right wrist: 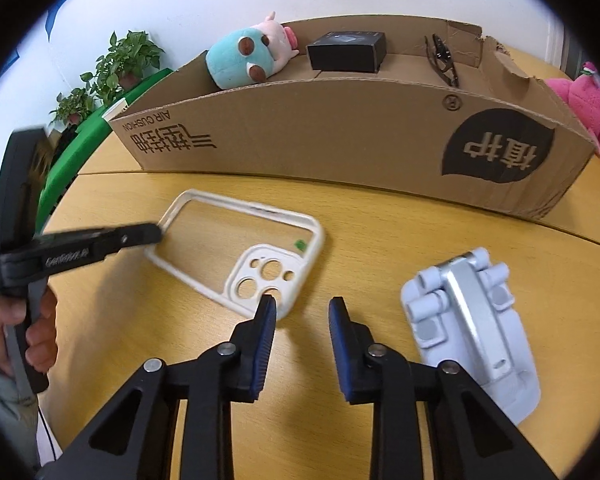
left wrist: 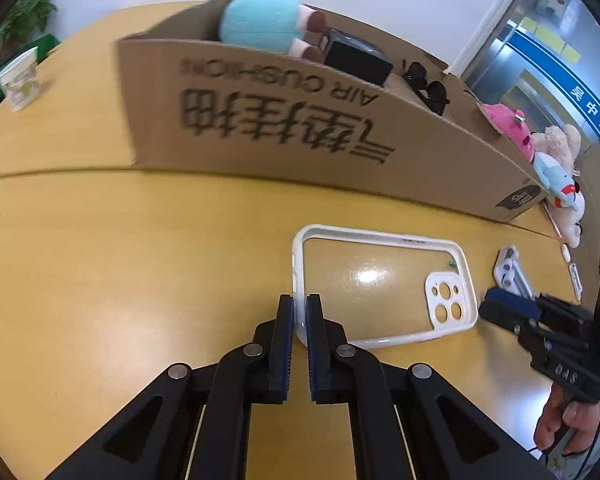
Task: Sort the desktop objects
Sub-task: 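Grasp the phone case frame edge with the right tool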
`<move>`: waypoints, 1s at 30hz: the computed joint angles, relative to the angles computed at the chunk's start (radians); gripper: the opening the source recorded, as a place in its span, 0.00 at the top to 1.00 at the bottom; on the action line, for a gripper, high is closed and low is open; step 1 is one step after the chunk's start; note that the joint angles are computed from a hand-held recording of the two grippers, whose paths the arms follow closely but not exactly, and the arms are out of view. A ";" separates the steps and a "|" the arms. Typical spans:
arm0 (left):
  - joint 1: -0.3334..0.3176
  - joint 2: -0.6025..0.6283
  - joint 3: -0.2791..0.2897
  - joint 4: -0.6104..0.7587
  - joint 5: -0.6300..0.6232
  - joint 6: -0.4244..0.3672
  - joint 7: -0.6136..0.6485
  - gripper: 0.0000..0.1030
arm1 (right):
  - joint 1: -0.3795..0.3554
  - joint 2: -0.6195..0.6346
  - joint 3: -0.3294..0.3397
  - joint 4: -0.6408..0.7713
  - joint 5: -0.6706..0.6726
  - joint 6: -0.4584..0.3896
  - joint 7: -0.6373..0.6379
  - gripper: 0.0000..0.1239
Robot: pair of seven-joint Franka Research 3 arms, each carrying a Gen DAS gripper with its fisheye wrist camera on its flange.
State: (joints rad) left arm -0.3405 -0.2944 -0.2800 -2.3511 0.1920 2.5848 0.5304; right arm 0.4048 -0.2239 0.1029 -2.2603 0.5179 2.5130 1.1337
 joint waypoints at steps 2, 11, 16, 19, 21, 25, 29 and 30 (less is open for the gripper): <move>0.002 -0.024 -0.007 -0.016 0.008 -0.019 -0.017 0.95 | -0.003 0.005 0.024 -0.006 -0.036 0.042 0.047 0.84; -0.004 -0.055 -0.011 -0.040 0.029 -0.029 -0.066 0.95 | 0.034 0.011 0.031 -0.011 -0.100 0.090 0.099 0.94; -0.004 -0.047 -0.012 -0.036 0.031 -0.021 -0.062 0.96 | 0.052 0.014 0.000 -0.001 0.056 0.064 0.003 0.93; -0.006 -0.048 -0.007 -0.040 0.025 -0.012 -0.059 0.96 | 0.032 0.025 0.029 0.005 -0.021 0.075 0.057 0.93; -0.007 -0.051 -0.005 -0.045 0.021 -0.006 -0.057 0.97 | 0.031 0.046 0.022 0.030 -0.035 0.016 0.047 0.90; -0.004 -0.047 -0.010 -0.038 0.029 -0.015 -0.059 0.96 | 0.033 0.042 0.034 0.022 -0.056 0.033 0.064 0.83; 0.002 -0.047 -0.020 -0.032 0.042 -0.028 -0.080 0.97 | 0.031 0.033 0.059 0.005 -0.140 0.070 0.101 0.80; 0.006 -0.053 -0.023 -0.033 0.050 -0.037 -0.089 0.97 | 0.027 0.031 0.064 0.002 -0.169 0.076 0.123 0.85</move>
